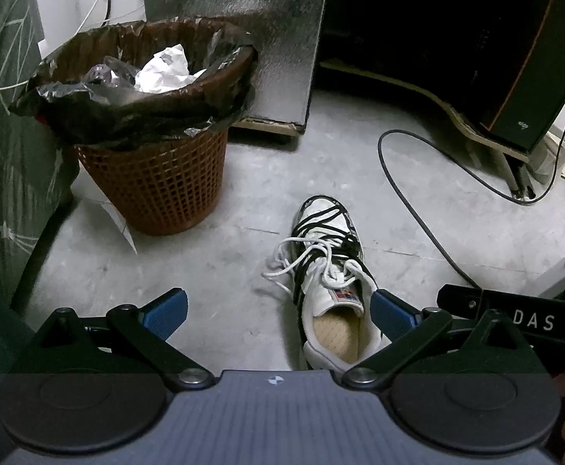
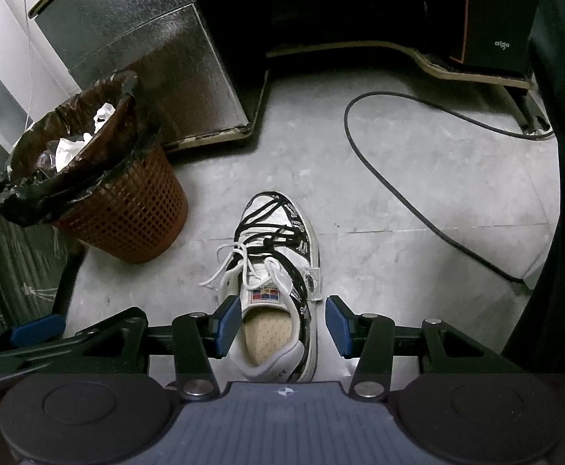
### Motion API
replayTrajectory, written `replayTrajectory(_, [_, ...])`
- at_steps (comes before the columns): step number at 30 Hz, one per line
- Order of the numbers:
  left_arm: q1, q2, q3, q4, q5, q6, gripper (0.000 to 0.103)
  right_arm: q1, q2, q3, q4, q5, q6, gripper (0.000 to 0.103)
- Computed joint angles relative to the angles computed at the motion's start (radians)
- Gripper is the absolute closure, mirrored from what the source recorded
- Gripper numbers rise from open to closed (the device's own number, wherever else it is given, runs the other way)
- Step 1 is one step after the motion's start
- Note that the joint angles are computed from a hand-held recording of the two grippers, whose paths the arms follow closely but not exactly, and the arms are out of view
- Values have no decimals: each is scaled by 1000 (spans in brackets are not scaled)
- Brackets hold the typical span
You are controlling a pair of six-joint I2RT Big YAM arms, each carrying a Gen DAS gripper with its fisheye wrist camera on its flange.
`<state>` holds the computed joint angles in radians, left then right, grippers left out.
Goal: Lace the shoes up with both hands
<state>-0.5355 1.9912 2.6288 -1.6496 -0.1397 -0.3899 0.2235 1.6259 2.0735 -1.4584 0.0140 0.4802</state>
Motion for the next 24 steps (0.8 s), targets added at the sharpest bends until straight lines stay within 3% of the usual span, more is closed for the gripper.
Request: replayTrajectory(24, [0,2,1,-8,-3,-8,0,5,7,6,-8,6,2,51])
